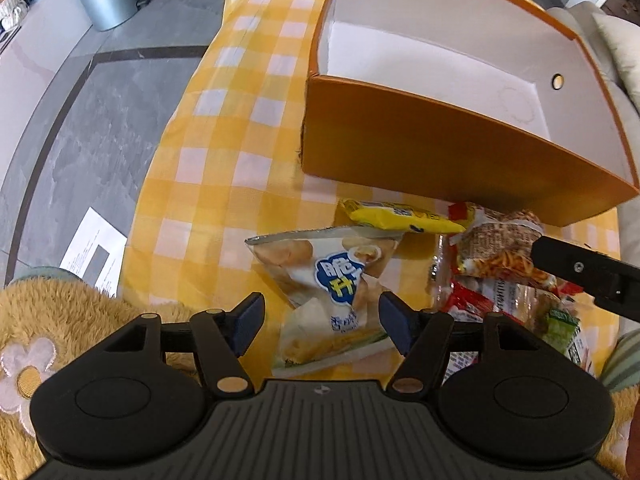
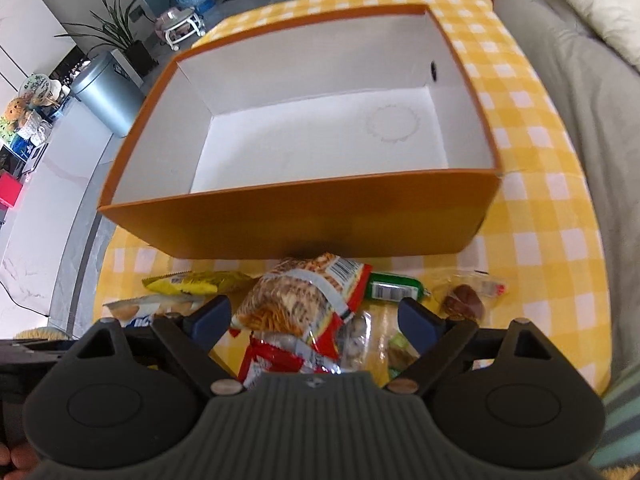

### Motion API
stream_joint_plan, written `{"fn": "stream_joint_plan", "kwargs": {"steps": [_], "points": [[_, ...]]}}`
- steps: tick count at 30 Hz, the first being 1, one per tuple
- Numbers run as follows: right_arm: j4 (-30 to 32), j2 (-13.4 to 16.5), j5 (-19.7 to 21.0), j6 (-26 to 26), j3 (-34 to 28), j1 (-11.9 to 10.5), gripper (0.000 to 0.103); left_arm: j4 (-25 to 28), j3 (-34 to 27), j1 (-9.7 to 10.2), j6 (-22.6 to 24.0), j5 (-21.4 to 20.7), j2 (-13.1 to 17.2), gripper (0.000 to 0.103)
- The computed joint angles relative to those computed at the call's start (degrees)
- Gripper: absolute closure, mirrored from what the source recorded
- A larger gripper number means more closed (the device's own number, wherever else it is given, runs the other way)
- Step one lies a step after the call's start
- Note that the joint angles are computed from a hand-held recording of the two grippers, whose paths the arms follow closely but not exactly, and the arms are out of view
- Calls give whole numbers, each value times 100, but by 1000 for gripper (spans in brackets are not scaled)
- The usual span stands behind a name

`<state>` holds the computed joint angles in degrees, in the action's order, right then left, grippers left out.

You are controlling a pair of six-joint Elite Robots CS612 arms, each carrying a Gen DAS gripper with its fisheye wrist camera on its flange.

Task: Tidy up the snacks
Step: 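Grasp the blue-labelled chip bag with left tool while right tool grasps the noodle-snack bag, then lift both bags over the box and lower them inside with both tools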

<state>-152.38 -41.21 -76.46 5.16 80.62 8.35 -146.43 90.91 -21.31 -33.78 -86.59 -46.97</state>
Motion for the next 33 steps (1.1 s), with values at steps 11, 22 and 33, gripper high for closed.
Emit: {"fn": "stream_joint_plan", "kwargs": {"steps": [11,22,33], "points": [[826,327,86,-70,-535,46,34,286,-243,90,-119,-215,165,54],[741,324,175,-164,-457,58,57,18,-168,83,-7,-286,151,74],[316,74,151,-371,-116,47,69,-602,258,-3,115,-38,-150,79]]}}
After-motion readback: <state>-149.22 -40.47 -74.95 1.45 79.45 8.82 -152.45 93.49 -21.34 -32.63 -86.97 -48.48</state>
